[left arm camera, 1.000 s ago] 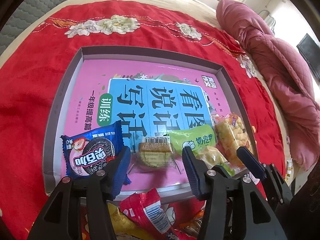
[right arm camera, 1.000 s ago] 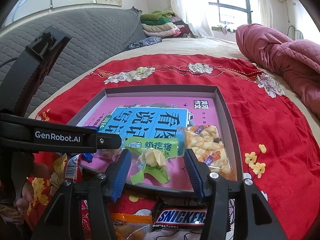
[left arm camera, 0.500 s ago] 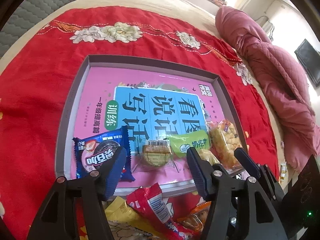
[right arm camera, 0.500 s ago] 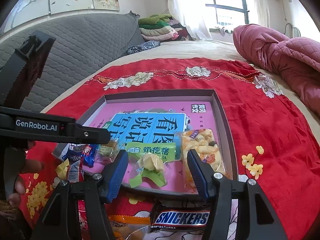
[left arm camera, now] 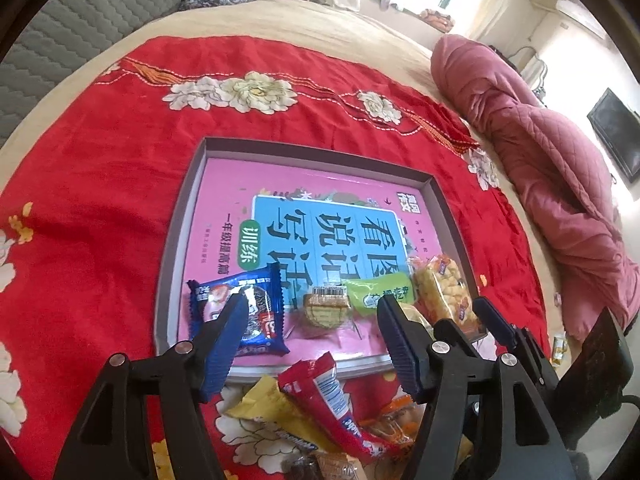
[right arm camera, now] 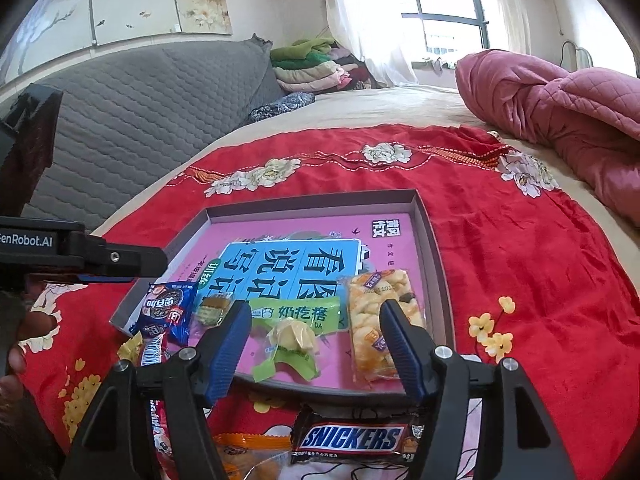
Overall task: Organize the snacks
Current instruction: 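Withdraw both open tools from the tray toward the snack pile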
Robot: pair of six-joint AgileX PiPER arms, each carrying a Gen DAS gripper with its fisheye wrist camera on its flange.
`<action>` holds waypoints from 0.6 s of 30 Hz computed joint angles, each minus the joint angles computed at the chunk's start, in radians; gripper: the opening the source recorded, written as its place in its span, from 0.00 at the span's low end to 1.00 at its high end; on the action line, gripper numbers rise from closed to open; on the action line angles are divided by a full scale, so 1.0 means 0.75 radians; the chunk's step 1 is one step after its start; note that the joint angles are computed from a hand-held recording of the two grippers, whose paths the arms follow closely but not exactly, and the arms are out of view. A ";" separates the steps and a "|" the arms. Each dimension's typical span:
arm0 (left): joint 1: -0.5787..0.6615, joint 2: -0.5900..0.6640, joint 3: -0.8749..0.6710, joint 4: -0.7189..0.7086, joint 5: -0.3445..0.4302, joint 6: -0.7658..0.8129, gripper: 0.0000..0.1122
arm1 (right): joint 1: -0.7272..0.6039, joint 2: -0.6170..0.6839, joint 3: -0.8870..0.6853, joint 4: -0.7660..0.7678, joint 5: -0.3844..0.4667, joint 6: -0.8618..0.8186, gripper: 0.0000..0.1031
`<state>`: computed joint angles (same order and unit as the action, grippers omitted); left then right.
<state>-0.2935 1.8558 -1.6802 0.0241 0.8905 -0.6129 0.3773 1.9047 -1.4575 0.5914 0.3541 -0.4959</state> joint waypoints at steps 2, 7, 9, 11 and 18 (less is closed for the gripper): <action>-0.004 -0.021 0.017 0.021 -0.004 -0.017 0.61 | -0.003 -0.005 0.004 0.025 -0.001 -0.025 0.64; -0.004 -0.060 0.045 0.036 -0.001 -0.029 0.61 | -0.006 -0.023 0.015 0.050 -0.006 -0.054 0.64; -0.006 -0.071 0.052 0.042 0.003 -0.035 0.61 | -0.014 -0.037 0.029 0.107 -0.010 -0.105 0.65; -0.007 -0.086 0.066 0.042 0.004 -0.036 0.61 | -0.021 -0.053 0.045 0.147 -0.019 -0.143 0.69; -0.009 -0.143 0.127 0.056 -0.012 -0.054 0.61 | -0.029 -0.077 0.065 0.133 -0.037 -0.127 0.72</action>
